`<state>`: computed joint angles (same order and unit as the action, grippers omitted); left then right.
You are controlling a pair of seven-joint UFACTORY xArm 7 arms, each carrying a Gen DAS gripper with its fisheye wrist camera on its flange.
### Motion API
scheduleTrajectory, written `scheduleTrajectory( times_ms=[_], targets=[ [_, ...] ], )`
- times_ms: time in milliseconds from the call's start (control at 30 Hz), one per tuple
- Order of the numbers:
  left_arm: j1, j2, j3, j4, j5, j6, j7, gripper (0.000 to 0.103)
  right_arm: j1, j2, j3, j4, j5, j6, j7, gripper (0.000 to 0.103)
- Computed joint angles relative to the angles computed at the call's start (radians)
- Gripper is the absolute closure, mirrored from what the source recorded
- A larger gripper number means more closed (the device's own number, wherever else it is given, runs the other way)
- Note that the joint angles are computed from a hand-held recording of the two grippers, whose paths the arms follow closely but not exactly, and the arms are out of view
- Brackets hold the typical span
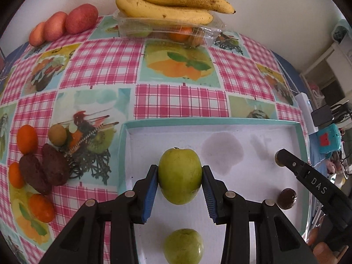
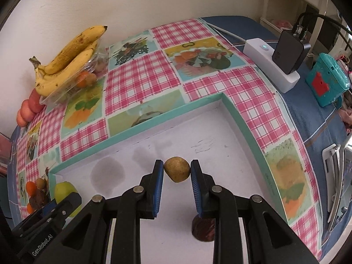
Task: Organize fruits
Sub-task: 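Carry the pear and kiwi over the white tray with both tools, then open both tools to drop the pear and kiwi into the tray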
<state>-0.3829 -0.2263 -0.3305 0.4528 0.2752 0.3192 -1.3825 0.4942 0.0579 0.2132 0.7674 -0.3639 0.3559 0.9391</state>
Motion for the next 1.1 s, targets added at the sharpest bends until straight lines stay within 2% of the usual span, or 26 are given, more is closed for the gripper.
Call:
scheduleTrajectory(
  times_ms=[233,467,533,600,633,767,833,967,1100],
  targets=[
    [0.006,0.022,-0.006,0.028,0.042,0.025,-0.014,0.061,-0.003,0.015,-0.005,0.002,0.021,-0.006,-0.025,0.077],
    [-0.011,0.02,0.007,0.028,0.031,0.031,-0.004,0.06,-0.001,0.011,-0.006,-0.004,0.032,-0.005,-0.039,0.076],
    [-0.013,0.009,0.003,0.035,0.036,0.051,0.001,0.053,-0.003,0.008,-0.005,-0.005,0.043,0.0,-0.046,0.075],
    [-0.017,-0.005,-0.001,0.039,0.039,0.066,0.006,0.049,-0.006,0.003,-0.002,-0.006,0.062,0.005,-0.063,0.064],
    [-0.021,-0.014,-0.001,0.04,0.033,0.075,0.011,0.049,-0.007,0.0,-0.002,-0.007,0.064,0.005,-0.067,0.053],
    [-0.04,-0.056,0.002,0.027,-0.01,0.107,0.033,0.046,-0.007,-0.013,0.001,-0.011,0.059,0.016,-0.06,0.05],
    [-0.04,-0.078,-0.006,0.023,-0.02,0.134,0.029,0.038,-0.008,-0.022,0.003,-0.011,0.054,0.029,-0.061,0.046],
    [-0.044,-0.151,-0.011,-0.014,-0.044,0.176,0.029,0.026,-0.011,-0.05,0.011,-0.017,0.042,0.052,-0.052,0.029],
    [-0.043,-0.248,-0.029,-0.053,-0.056,0.258,0.014,0.014,-0.012,-0.096,0.03,-0.039,0.036,0.073,-0.054,0.023]
  ],
)
